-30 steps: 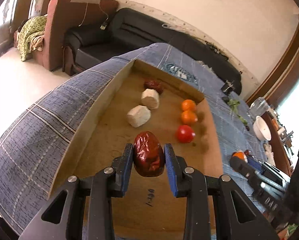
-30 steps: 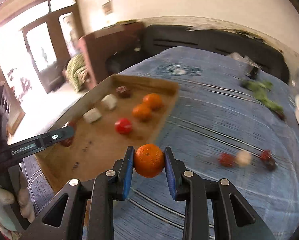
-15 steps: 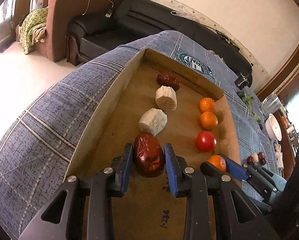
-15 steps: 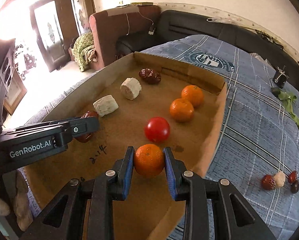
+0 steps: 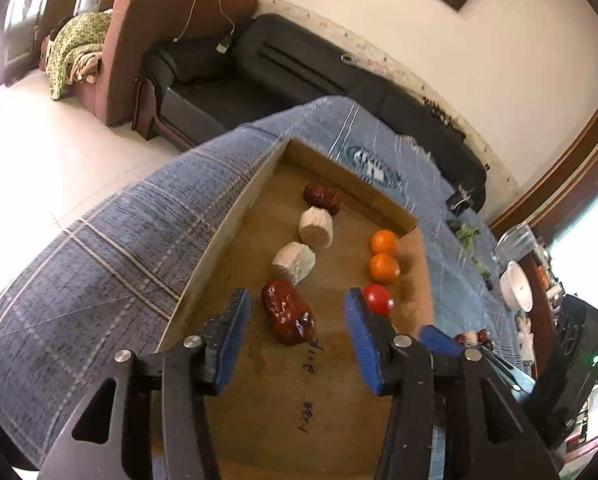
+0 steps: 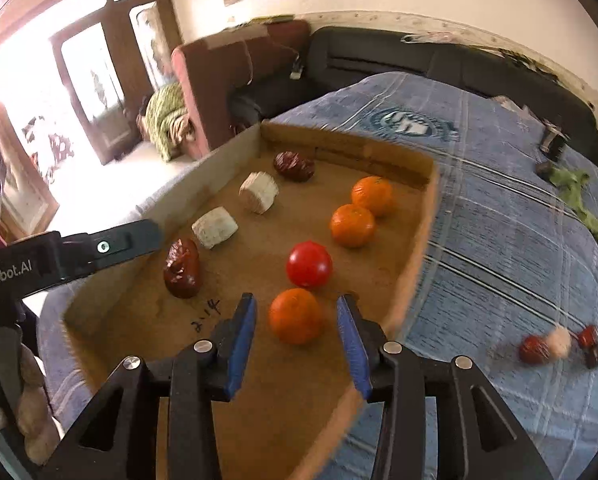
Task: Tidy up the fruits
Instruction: 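Carry the date and tangerine into the cardboard box and open both tools, then move both tools back over the remaining dates and white chunk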
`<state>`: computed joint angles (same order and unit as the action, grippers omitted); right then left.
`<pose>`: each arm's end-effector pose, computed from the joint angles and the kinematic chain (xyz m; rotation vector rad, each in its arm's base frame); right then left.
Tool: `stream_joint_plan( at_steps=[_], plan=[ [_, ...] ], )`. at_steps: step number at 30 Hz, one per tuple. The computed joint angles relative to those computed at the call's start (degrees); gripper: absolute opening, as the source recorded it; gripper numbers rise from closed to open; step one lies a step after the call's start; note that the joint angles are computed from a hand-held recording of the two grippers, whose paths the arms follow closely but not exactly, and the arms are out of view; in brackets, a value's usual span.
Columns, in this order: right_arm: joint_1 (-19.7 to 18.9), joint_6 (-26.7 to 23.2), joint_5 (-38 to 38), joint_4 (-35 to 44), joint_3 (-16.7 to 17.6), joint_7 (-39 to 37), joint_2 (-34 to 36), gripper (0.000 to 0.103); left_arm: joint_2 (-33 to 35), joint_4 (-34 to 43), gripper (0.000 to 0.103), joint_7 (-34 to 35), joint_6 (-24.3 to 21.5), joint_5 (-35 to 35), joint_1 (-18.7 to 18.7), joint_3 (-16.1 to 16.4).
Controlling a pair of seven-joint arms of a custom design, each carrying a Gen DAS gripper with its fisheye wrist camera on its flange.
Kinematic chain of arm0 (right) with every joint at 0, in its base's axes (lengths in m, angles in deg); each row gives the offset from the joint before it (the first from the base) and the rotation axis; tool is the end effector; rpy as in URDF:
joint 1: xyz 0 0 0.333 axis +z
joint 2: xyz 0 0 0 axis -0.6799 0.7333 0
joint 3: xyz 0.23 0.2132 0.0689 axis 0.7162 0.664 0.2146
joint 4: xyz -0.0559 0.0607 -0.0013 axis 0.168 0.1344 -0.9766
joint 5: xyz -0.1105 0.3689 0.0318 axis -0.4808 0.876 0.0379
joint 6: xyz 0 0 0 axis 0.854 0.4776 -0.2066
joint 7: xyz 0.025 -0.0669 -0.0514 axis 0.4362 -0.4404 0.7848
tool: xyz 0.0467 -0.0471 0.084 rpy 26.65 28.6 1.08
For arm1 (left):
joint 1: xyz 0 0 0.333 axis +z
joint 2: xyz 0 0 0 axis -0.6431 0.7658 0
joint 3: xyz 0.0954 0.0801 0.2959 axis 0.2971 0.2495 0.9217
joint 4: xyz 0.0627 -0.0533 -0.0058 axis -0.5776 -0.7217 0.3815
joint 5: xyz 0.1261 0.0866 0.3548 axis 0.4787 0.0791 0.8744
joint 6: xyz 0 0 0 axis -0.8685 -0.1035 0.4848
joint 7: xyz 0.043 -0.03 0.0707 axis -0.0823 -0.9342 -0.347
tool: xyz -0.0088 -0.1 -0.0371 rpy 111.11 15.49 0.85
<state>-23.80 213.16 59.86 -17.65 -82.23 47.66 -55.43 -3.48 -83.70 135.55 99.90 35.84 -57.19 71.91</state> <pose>0.6428 0.3020 0.4913 -1.9094 1.5333 -0.4198 0.6376 -0.2760 0.5012 -2.0997 1.7457 -1.1912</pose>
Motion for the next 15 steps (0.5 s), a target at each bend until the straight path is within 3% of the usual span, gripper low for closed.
stream_joint_plan(
  at_steps=[2, 4, 6, 8, 10, 13, 15],
  plan=[
    [-0.25, 4.68, 0.5, -5.96, -0.98, 3.45, -4.33, 0.054, -2.01, -2.38, 0.049, -1.69, 1.89, 1.82, -1.34, 1.28],
    [-1.46, 9.83, 2.17, -12.56, -0.99, 5.95, -8.8, 0.068, -3.36, -3.85, 0.05, -2.64, 3.1, 3.21, -2.12, 1.56],
    [-1.23, 13.1, 0.46, -18.41, -2.79, 10.61, -12.95, 0.068, -3.87, -4.3, 0.051, -1.51, 3.51, 2.71, -1.66, 0.22],
    [0.18, 14.18, -7.23, -23.35, -6.34, 19.47, -16.77, 0.068, -3.87, -4.11, 0.052, 1.03, 3.37, 1.46, -1.26, -1.82],
    [0.44, 13.7, -20.46, -27.27, -9.21, 33.07, -20.37, 0.068, -3.6, -3.55, 0.053, 3.21, 2.75, 0.73, -1.59, -3.07],
    [-3.01, 12.32, -32.35, -31.53, -8.77, 46.0, -24.78, 0.068, -2.53, -1.9, 0.053, 7.64, 0.91, -0.91, -2.21, -5.46],
    [-5.6, 11.21, -36.21, -33.34, -7.54, 50.56, -26.8, 0.068, -2.0, -1.15, 0.053, 9.98, 0.0, -2.11, -2.71, -6.4]
  ],
)
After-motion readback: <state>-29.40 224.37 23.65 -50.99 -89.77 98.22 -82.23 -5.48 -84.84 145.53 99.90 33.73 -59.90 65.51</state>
